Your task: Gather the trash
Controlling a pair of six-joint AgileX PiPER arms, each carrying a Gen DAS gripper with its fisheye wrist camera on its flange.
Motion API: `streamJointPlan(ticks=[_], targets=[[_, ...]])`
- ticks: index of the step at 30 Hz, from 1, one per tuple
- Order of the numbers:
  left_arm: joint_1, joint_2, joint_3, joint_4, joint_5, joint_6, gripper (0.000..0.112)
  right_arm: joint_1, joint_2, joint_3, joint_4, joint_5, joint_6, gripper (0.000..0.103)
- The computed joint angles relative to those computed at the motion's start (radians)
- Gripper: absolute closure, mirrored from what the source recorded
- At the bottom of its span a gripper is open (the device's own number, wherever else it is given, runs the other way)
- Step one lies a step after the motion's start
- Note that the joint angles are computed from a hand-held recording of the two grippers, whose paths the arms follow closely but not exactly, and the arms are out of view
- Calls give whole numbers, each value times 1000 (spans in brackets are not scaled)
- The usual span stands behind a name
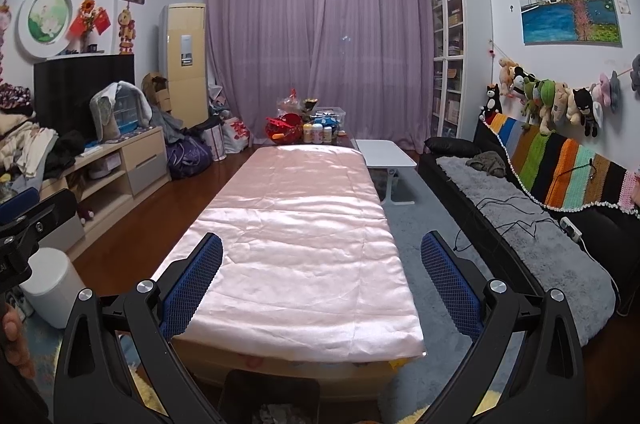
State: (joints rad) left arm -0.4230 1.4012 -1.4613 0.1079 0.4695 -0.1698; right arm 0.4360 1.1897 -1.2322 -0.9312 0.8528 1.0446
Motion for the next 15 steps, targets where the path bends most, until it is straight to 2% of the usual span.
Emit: streamJointPlan(ticks=[15], targets=[[-22, 10, -12, 73, 29, -27, 17, 12, -2, 17, -13, 1, 21, 3]])
